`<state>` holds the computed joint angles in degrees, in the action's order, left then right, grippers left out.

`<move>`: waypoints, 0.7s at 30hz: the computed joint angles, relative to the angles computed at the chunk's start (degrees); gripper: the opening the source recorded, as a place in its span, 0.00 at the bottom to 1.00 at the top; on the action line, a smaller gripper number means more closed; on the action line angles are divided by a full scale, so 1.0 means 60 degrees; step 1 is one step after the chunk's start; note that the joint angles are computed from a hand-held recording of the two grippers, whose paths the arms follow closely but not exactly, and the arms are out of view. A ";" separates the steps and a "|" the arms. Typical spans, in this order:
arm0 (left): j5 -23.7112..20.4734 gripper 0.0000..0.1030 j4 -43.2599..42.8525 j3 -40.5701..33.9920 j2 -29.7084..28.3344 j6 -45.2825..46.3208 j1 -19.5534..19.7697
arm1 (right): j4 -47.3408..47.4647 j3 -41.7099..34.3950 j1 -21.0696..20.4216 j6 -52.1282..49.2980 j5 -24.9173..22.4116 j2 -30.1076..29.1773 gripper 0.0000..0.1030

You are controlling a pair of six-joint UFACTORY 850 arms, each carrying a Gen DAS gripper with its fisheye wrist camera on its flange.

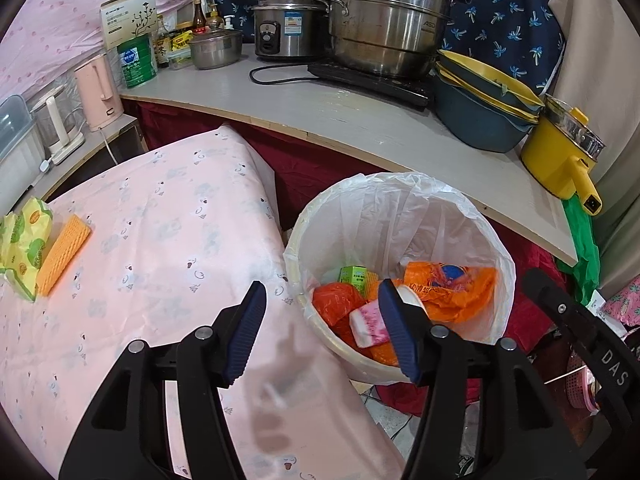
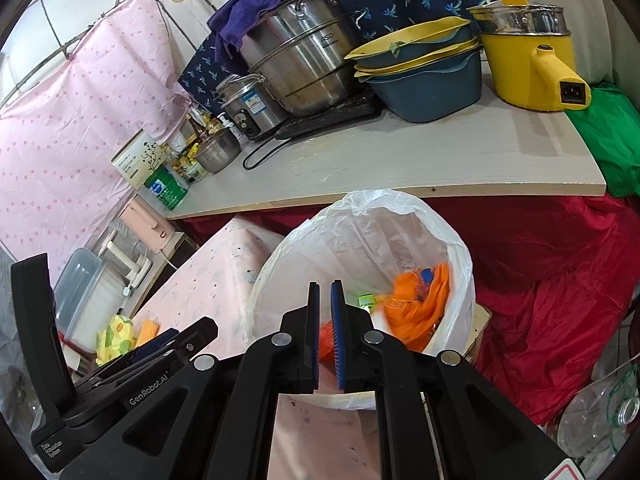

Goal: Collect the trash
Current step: 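Move both tools back over the yellow-green bag and orange foam net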

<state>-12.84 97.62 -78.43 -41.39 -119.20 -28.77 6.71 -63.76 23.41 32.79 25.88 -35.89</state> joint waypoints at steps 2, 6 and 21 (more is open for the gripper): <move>-0.0042 0.54 0.0300 0.0131 0.0086 -0.0340 0.0046 | 0.0072 -0.0046 0.0065 -0.0128 -0.0045 0.0008 0.09; -0.0111 0.54 0.1020 0.0442 0.0297 -0.1153 0.0151 | 0.0181 -0.0160 0.0204 -0.0352 -0.0154 0.0002 0.10; -0.0577 0.61 0.3428 0.1894 0.1240 -0.4008 0.0864 | 0.0717 -0.1029 0.1034 -0.1366 -0.0713 -0.0294 0.22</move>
<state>-16.31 118.19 -67.07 -33.95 -143.25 -23.59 11.01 -69.93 29.62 24.60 21.60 -37.66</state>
